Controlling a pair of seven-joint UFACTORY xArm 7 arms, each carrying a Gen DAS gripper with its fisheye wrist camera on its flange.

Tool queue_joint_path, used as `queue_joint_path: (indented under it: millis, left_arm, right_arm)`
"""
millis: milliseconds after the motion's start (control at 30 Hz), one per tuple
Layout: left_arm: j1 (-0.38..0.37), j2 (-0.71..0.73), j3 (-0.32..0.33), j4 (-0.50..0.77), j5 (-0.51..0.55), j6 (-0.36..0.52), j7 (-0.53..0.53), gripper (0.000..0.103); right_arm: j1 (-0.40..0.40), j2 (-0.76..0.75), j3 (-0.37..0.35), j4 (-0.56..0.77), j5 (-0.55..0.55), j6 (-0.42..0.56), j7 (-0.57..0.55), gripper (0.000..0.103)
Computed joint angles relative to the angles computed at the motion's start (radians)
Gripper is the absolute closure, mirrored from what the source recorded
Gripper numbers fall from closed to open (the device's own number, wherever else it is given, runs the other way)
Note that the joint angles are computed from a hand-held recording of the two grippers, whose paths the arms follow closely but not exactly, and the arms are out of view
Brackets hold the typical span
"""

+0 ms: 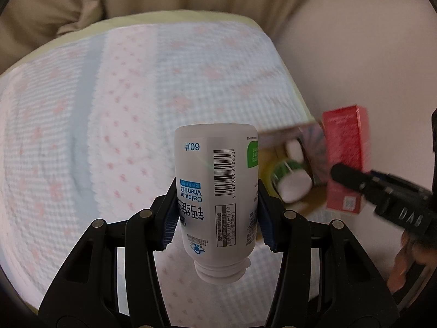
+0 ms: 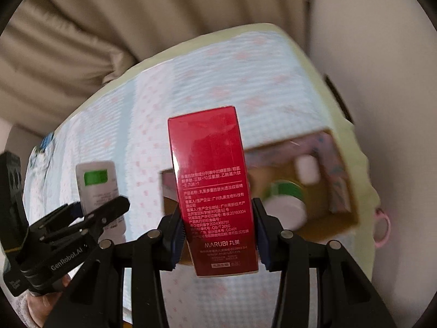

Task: Organize rigid objects
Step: 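Carry vitamin bottle and red box into the cardboard box and release both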

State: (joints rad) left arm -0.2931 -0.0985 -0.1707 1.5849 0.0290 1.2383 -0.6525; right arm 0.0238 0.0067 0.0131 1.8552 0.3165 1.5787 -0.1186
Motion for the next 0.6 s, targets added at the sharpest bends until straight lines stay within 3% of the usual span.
queue_joint_path:
  millis: [333,600]
  left_arm:
    - [-0.077,0.147,-0.026,0.082,0.012,0.054,0.069,0.056]
    - [-0.11,0.263,-0.005,0.15,0.028,0.103,0.107,0.056]
  right_arm:
    - [-0.079,-0.045,-0.058,-0.146,-0.045,-0.028,-0.009,0.062]
    - [-0.112,0.033,-0.062,-0.141,-0.08,-0.04,-0.073,0.062]
